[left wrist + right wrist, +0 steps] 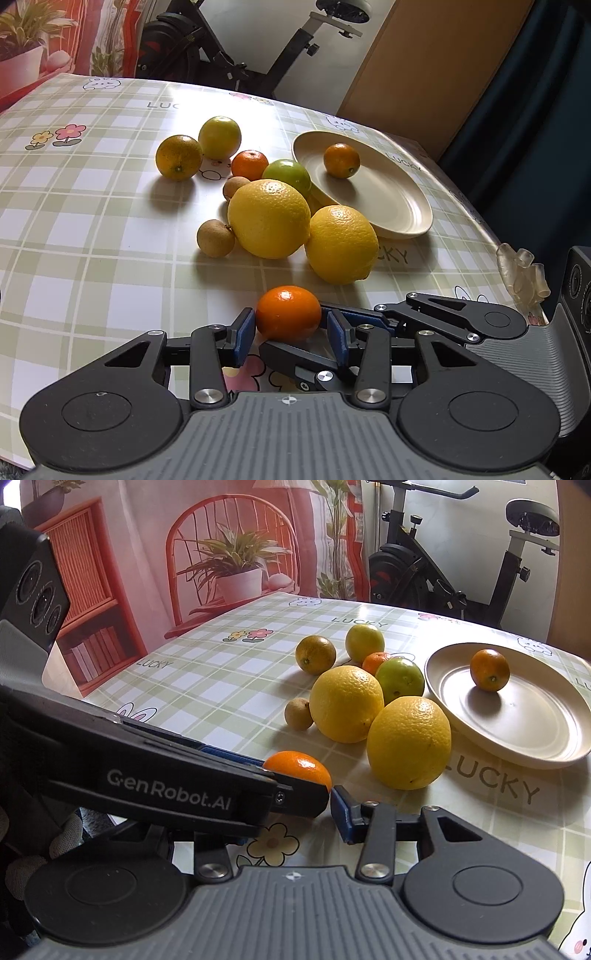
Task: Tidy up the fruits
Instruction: 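Grasp a second tangerine with the left tool, then carry the tangerine onto the plate and open the left tool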
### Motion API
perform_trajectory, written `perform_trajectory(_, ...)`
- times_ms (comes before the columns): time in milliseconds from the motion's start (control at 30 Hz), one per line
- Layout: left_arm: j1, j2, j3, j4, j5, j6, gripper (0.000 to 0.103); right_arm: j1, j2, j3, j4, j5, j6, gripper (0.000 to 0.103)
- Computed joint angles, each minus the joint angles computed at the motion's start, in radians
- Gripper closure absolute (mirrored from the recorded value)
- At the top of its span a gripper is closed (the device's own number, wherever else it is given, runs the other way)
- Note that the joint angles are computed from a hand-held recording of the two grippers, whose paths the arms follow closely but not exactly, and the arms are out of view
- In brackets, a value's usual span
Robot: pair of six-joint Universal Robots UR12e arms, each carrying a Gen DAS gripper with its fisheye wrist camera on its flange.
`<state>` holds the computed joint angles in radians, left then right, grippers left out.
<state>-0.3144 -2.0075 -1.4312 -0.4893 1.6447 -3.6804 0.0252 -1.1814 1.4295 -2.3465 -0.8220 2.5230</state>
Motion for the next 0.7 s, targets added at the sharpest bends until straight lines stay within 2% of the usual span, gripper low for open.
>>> perform_trajectory(400, -0.01, 0.004, 0.001, 0.022, 0.037, 0.032, 0.063, -0.005, 0.0, 0.005, -0.027, 0.016, 0.029, 0.057)
perform_trajectory(700, -0.028, -0.005, 0.047, 0.028, 0.093, 0.122, 0.063, -0.018, -0.005, 0.011, -0.1, 0.06, 0.065, 0.058)
